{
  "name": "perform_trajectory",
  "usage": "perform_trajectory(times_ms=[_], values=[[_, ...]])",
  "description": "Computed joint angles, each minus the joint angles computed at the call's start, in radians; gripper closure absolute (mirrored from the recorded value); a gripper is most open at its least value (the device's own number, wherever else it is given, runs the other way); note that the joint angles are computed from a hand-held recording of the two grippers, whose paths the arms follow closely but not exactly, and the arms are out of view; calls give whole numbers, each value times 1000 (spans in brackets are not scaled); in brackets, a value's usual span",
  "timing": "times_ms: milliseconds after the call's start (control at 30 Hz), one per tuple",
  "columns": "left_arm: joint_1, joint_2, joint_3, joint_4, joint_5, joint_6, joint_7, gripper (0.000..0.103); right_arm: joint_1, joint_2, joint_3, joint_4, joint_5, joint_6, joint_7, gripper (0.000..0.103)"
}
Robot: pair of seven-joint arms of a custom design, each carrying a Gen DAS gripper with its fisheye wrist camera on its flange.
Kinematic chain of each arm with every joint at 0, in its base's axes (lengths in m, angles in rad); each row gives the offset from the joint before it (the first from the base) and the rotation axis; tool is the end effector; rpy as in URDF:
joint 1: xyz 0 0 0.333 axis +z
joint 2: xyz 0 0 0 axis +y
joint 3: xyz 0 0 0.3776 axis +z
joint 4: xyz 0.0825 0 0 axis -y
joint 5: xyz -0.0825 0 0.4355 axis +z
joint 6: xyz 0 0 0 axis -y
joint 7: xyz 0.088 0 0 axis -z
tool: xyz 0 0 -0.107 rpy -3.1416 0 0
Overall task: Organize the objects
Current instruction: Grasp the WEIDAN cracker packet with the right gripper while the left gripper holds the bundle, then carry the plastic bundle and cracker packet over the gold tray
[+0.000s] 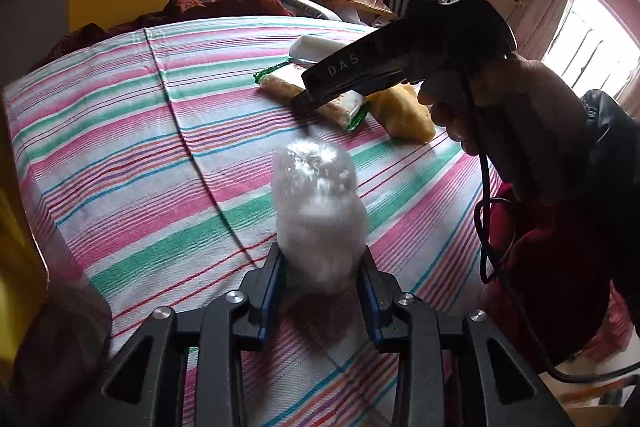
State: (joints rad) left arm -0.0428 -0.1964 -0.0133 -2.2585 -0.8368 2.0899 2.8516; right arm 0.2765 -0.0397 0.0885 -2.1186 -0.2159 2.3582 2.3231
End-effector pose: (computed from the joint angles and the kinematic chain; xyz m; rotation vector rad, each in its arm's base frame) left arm 0.5259 -0.0664 0.4964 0.9209 -2.6977 1.0710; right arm 0.5635 0.2129 0.4954 -1.7678 2.2876 -0.3413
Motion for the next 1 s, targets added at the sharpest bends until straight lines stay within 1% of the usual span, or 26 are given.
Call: perform_trajectory(times_ms=[233,267,367,433,467,500,533,600,700,767,833,933,967,1000], values=[[-6,-17,-2,-11,7,1,5,55,-3,-7,-3,-12,20,20,-3,39],[-8,-19,-2,-13,11,5,7,54,-4,-7,-4,-15,28,27,-6,37],[-14,-29,-4,-20,29,20,3,54,-7,-4,-6,-20,61,56,-38,25],[-17,-24,-2,-13,39,12,-13,54,-3,9,-1,-4,40,38,-49,21],[-16,-21,-2,-6,48,5,-24,54,0,13,0,-3,30,39,-53,17],[-16,-17,-3,0,55,2,-34,54,3,15,2,-2,19,40,-46,15],[-16,-22,-10,0,71,19,-54,53,5,13,2,-5,11,42,-42,15],[-23,-37,-16,-10,82,65,-55,53,5,11,-2,-7,33,41,-50,14],[-34,-40,-2,0,66,55,-61,53,4,12,-4,-4,40,41,-56,14],[-39,-43,-2,2,64,62,-62,53,4,12,-4,-5,38,45,-54,13],[-44,-42,-4,2,71,72,-65,53,5,10,-2,-3,28,37,-49,14],[-49,-32,-11,9,90,90,-83,55,9,13,1,4,9,31,-21,24],[-52,-29,-16,10,98,101,-88,56,9,9,1,3,-5,30,-6,36],[-57,-24,-18,14,98,105,-88,66,8,3,1,1,-23,32,9,55]])
